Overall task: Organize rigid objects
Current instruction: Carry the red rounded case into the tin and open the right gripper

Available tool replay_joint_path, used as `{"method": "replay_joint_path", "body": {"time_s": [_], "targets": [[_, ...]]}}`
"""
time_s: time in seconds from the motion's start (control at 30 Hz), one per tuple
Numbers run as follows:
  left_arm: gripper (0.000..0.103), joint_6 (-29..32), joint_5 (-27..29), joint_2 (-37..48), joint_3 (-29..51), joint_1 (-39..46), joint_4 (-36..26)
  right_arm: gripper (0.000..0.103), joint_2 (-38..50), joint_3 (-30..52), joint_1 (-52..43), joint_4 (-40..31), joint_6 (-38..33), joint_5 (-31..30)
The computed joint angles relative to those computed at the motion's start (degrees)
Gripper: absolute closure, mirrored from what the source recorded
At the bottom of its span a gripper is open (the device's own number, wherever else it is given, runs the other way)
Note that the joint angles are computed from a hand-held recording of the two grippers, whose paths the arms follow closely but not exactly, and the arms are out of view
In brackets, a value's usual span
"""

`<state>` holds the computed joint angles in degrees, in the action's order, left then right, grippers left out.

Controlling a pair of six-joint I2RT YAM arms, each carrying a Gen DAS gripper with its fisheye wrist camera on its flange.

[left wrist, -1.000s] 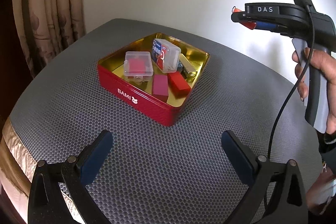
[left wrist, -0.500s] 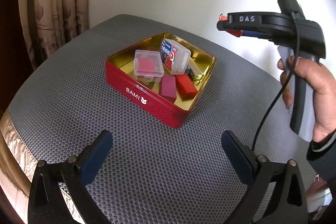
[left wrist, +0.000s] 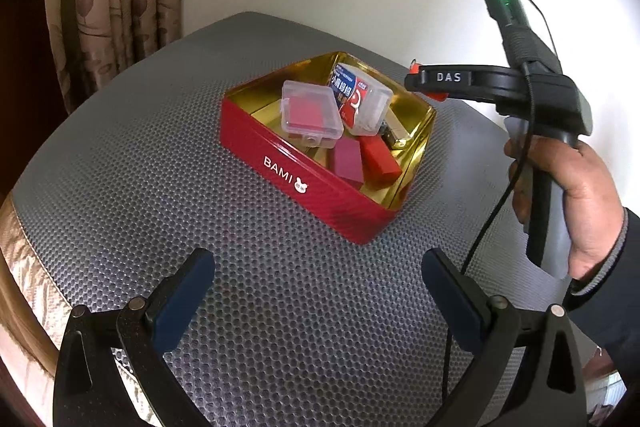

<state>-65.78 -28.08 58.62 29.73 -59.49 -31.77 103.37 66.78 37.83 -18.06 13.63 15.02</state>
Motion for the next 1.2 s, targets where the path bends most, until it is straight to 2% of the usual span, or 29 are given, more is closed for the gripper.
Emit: {"method": "replay_joint_path", "body": {"time_s": [0.2, 0.4, 0.5, 0.67, 0.97, 1.2], "targets": [[0.001, 0.71, 2.22, 0.88, -1.46, 1.81, 2.32, 0.049, 5.33, 3.54, -0.31, -0.96, -1.12, 0.15], [0.001, 1.3, 3.98, 1.55, -2.44, 3.28, 3.64, 0.049, 9.18, 7.16, 3.32, -0.3, -2.69, -3.24], [0.001, 1.51, 4.52, 1.64, -2.99, 3.6, 3.93, 0.049, 8.67, 6.66, 6.07, 1.25, -5.93, 0.53], [0.001, 1.96, 5.5, 0.58, -4.21, 4.71, 4.23, 0.049, 11.0, 8.71, 0.46, -1.38, -1.84, -3.01], [0.001, 2.05, 5.69, 2.65, -3.41, 4.29, 4.57, 0.049, 14.57, 9.31, -2.28, -0.09, -3.69, -3.33], [0.001, 3.0, 6.18, 4.02, -3.21, 5.41, 5.98, 0.049, 13.93, 7.99, -3.38, 0.05, -3.56, -4.66]]}}
